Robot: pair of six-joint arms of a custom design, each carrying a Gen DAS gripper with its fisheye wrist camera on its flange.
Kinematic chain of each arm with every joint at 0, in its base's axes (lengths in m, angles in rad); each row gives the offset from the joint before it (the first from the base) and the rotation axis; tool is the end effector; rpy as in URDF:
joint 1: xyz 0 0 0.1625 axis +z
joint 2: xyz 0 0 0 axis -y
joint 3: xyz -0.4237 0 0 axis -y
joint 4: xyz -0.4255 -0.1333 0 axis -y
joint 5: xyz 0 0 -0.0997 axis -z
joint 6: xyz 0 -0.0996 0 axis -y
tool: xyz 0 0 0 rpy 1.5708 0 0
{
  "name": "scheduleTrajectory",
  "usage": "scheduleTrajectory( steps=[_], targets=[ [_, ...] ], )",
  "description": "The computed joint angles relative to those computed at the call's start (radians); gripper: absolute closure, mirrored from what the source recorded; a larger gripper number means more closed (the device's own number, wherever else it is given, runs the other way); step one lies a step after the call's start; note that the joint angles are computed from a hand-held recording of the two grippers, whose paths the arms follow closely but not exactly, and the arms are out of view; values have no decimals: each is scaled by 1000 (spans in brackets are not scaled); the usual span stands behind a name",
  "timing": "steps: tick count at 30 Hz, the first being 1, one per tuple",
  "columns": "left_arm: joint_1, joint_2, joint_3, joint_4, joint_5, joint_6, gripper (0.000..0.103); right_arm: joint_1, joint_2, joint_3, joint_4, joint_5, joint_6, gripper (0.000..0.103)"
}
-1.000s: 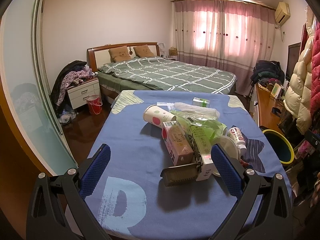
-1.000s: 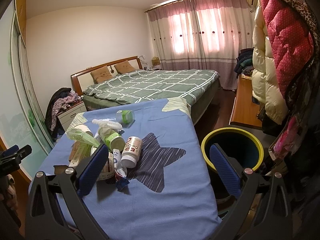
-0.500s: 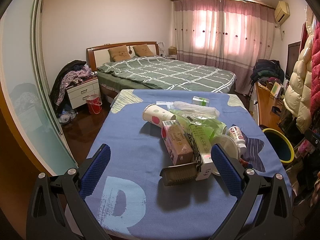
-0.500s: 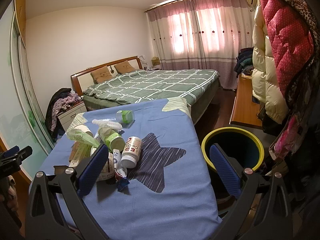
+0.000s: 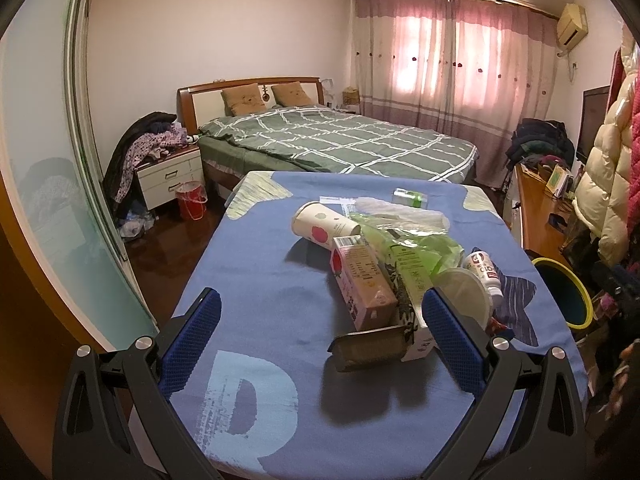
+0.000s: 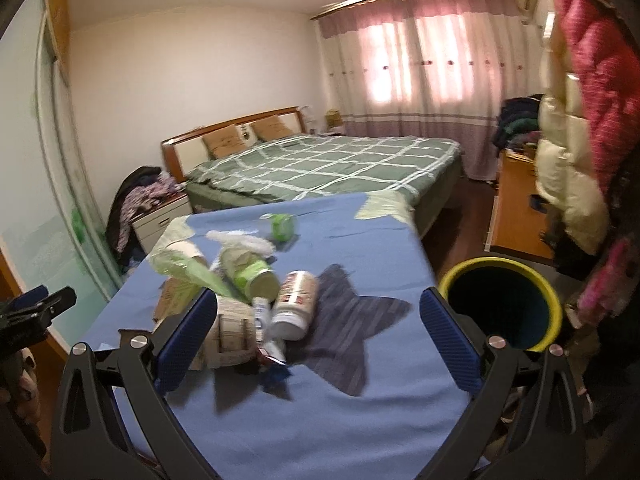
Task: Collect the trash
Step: 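Grasp the green plastic bag with the right gripper and lift it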
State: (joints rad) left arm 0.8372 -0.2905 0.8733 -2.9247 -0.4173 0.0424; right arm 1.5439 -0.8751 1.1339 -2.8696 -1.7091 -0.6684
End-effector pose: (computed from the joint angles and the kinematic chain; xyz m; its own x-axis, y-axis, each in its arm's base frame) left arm -0.4097 -0.7896 0.0902 -0.7066 -0.1791 -0.6846 0.5106 0.5407 -0.6685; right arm 0.0975 -0.8214 0.4149 -0.7830 -0.1994 0.5892 -0.6009 0.4873 -0.6336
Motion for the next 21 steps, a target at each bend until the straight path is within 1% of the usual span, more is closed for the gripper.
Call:
scheduleTrajectory(
  steps=[5,11,13,15,16,17,18,20,21],
  targets=[
    [9,-4,5,1,16,-10,4,15,72,-74,82,22,-32,6],
    [28,-6,2,34,21,-45,4,44,179,-199,181,13,-78,7],
    [33,-7,0,47,14,-58,4,51,206,-235,218,11,-95,11],
    [39,-4,-3,46,10,-59,4,57,236,-274,247,-6,-118,21],
    [42,-1,-7,45,5,-60,4,59,257,-308,280,-17,-130,24],
    [44,2,-12,48,2,-61,4,61,274,-336,311,-18,-138,30],
    [47,5,-17,51,-1,-64,4,62,286,-354,330,-20,-143,32],
    [50,6,-16,51,-7,-69,4,69,323,-406,362,-39,-159,33],
    [54,9,-20,55,-15,-72,4,71,338,-430,377,-49,-169,35]
  ],
)
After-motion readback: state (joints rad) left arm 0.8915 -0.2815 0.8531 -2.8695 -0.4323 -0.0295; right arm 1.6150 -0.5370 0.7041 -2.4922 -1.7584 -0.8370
